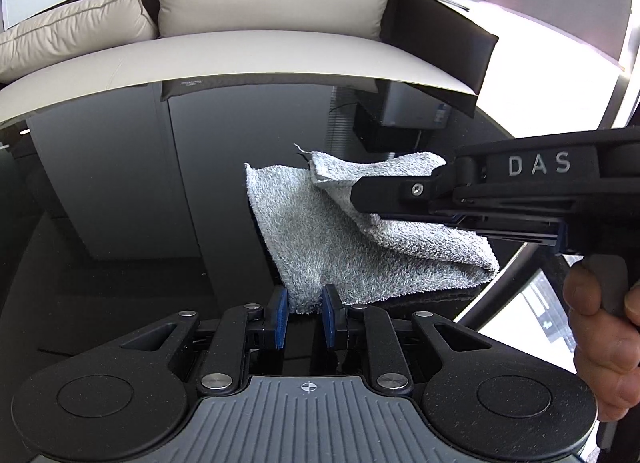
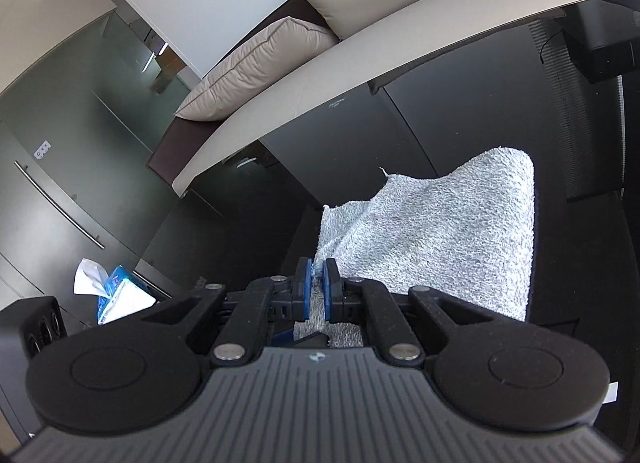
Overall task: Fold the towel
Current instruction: 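Fold the towel end with the right tool over onto the left tool's grip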
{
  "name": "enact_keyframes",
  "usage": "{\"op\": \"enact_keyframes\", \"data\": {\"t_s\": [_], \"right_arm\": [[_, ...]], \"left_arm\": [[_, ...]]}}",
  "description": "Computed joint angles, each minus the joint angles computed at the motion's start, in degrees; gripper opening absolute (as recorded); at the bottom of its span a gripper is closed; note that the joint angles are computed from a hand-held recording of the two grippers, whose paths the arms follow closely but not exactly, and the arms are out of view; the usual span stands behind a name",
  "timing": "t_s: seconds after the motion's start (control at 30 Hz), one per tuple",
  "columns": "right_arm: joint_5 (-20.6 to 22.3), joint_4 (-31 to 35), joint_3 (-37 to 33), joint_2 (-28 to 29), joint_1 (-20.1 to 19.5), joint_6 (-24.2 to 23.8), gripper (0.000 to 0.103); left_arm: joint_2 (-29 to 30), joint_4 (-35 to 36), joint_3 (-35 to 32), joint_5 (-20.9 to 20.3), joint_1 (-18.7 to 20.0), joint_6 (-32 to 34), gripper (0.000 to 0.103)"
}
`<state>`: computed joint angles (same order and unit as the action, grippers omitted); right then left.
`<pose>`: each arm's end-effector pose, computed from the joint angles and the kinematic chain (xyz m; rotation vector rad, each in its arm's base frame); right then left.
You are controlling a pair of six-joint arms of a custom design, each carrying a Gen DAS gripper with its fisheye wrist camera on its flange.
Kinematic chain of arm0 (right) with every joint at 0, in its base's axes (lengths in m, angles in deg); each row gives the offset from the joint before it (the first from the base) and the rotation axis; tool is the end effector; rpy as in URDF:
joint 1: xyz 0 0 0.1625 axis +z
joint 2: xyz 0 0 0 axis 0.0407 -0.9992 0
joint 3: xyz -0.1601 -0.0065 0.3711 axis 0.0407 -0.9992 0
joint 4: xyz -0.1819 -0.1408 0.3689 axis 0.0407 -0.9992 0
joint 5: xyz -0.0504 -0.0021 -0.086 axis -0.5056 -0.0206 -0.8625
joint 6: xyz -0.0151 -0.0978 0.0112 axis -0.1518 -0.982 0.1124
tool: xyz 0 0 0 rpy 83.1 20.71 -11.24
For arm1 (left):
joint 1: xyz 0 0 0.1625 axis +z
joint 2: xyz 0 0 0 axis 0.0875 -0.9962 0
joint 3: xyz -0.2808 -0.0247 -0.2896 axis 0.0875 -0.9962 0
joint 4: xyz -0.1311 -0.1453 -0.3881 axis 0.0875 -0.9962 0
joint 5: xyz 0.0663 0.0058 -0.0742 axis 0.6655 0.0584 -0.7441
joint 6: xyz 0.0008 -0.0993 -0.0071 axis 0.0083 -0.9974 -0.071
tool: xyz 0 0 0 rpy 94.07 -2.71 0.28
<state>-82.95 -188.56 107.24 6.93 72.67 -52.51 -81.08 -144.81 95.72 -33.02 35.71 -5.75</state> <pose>0.0104 -0.6073 0.1244 -0.7824 2.8025 -0.5789 -0.2102 -0.4741 -0.0637 0.1061 2.1881 -0.9609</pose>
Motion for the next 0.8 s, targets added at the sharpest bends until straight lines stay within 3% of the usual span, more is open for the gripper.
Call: {"op": "enact_keyframes", "data": {"t_s": [0.13, 0.27, 0.47, 0.8], "right_arm": [[4.31, 1.80, -0.27, -1.06, -0.70, 0.15, 0.006], [8.53, 6.59, -0.34, -2.52, -0.69, -3.61, 0.006], [-0.34, 9.87, -1.23, -1.77, 0.45, -4.31, 0.006], [-1.38, 10.96, -1.99, -0.35, 0.23, -2.93, 0.006]], "left_arm": [[-0.11, 0.33, 0.05, 0.05, -0.06, -0.17, 0.017], [-0.12, 0.02, 0.19, -0.11, -0.09, -0.07, 0.017], [-0.33, -0.80, 0.46, -0.58, -0.03, 0.56, 0.017], [-2.37, -0.08, 2.39, -1.62, -0.71, -0.78, 0.018]]}}
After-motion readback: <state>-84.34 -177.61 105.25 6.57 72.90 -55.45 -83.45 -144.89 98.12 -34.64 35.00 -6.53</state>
